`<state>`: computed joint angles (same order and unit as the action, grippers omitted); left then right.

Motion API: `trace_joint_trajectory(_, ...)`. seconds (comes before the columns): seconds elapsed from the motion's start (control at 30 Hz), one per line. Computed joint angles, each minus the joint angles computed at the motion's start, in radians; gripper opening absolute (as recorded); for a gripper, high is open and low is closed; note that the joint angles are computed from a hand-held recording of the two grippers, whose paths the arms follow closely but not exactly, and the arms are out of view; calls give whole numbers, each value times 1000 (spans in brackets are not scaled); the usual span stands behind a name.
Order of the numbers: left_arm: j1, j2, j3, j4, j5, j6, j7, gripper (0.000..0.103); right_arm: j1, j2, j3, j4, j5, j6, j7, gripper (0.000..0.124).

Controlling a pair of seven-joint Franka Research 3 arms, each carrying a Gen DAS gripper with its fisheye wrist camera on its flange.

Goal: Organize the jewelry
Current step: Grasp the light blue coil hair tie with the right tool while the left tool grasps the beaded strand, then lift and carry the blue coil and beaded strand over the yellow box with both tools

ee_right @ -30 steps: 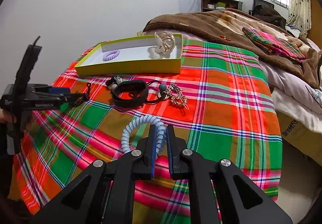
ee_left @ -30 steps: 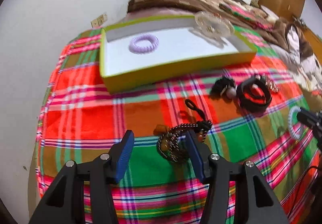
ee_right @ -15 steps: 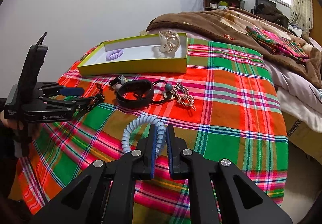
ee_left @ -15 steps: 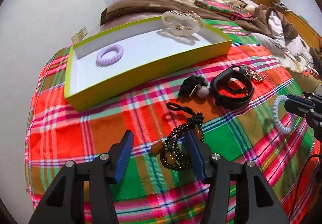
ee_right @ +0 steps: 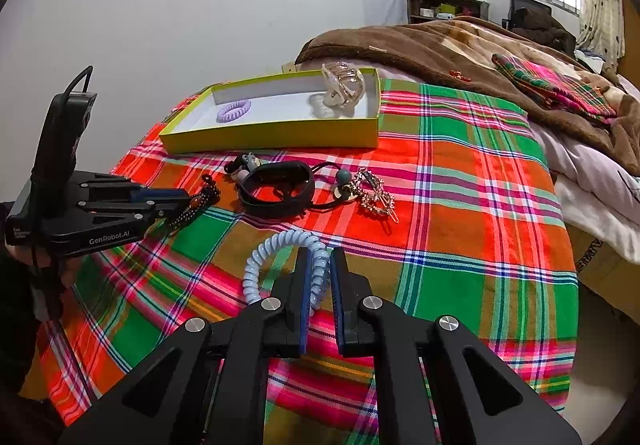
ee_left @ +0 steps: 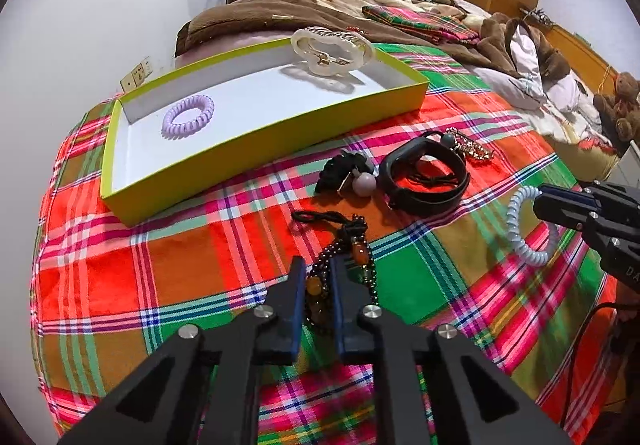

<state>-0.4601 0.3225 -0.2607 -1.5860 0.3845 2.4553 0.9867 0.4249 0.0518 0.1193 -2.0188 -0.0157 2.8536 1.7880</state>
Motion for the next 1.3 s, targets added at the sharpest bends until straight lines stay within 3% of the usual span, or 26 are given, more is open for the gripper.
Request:
trace_joint_trajectory(0.67, -6, -81, 10, -67, 94, 38, -157, 12, 7, -11, 1, 11, -63, 33, 59, 10)
trace_joint_trajectory(1.3, 18, -140, 9, -84, 181, 41, -227, 12, 28, 29, -7, 101, -105, 53, 81, 10)
